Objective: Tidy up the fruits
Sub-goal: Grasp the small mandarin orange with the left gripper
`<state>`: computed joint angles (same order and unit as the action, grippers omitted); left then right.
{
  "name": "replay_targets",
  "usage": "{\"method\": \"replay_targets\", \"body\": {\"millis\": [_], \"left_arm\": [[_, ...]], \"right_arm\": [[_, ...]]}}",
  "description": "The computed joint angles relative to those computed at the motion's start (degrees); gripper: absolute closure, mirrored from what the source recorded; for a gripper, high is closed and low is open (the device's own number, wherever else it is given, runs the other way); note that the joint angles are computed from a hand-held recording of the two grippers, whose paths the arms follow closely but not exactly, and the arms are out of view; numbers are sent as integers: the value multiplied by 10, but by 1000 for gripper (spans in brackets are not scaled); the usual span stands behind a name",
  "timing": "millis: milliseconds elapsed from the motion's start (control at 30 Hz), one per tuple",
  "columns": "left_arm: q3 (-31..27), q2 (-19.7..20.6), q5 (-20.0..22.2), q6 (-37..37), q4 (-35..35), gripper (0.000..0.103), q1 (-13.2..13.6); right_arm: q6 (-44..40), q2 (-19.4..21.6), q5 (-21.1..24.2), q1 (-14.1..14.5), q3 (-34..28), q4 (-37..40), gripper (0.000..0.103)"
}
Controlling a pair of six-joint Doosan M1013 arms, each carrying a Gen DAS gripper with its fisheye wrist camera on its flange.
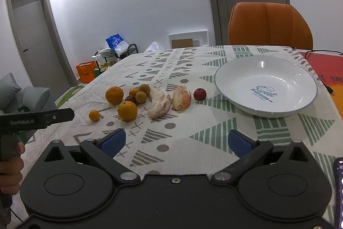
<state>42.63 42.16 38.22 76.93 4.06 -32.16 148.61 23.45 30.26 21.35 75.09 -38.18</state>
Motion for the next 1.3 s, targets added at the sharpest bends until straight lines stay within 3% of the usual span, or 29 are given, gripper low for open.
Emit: {"method": "replay_targets", "body": {"millis": [233,400,767,1033,1200,1300], "left_arm": [[-42,26,29,8,-13,19,2],[-78,47,54,13,-24,32,5],[-153,92,105,12,-32,45,8],[-210,125,147,11,-40,52,12],[-230,137,163,15,-50,81,14],[-233,139,163,21,-71,81,17]], "right_arm": [[-29,11,-7,-8,-14,31,2],[-50,19,-8,-15,-24,58,10],[-117,38,1,-25,-52,120,22],[-143,52,12,-29,-73,143,25],[-138,63,25,-30,-88,136,31],[-110,69,35,-32,-96,117,39]]}}
